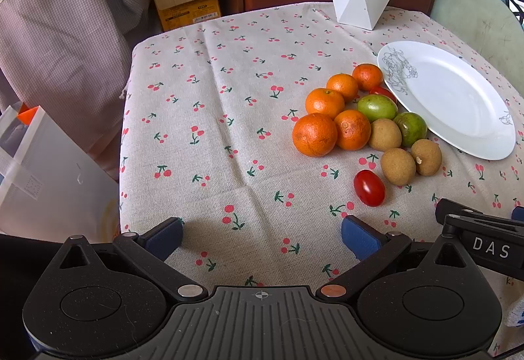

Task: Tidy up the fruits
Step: 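Move both tools toward the fruit pile beside the white plate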

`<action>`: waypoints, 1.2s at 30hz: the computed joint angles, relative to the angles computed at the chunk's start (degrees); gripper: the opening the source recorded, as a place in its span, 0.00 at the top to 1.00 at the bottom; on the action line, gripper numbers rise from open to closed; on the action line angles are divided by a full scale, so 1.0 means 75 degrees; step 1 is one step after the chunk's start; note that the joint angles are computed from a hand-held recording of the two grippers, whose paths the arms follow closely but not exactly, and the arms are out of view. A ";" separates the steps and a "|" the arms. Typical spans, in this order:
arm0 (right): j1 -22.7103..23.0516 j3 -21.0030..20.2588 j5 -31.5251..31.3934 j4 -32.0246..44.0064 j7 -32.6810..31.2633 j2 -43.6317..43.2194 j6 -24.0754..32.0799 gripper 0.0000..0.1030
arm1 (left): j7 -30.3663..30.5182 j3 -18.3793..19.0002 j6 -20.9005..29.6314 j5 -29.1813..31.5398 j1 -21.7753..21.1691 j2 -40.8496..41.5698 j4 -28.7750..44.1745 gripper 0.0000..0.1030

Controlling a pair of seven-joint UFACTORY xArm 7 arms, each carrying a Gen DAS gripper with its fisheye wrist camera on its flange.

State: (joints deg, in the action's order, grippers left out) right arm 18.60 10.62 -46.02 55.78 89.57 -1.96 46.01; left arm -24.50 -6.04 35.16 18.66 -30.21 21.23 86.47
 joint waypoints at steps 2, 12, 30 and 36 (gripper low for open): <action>0.0001 -0.0003 0.0050 -0.0004 -0.0049 -0.0017 0.0003 0.01 | -0.0055 0.0020 -0.0052 0.0052 -0.0021 -0.0039 -0.0064 0.00; -0.0057 0.0044 -0.0203 -0.0277 -0.0142 -0.0436 -0.0376 0.02 | -0.0491 0.0131 -0.0387 0.0487 -0.0009 -0.0382 -0.0292 0.00; -0.0696 0.0312 -0.0801 -0.0839 0.0119 -0.0858 -0.2141 0.28 | -0.0354 0.0003 -0.0886 0.0587 0.0123 -0.0560 -0.0550 0.07; -0.0814 0.0302 -0.0972 -0.0951 0.0299 -0.0879 -0.2491 0.52 | -0.0066 -0.0047 -0.0953 0.0434 0.0139 -0.0528 -0.0603 0.21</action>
State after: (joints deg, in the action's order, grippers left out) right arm 12.50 12.88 -53.31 48.65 91.81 -8.55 27.33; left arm -24.99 -6.40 28.01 21.91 -29.17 17.27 81.95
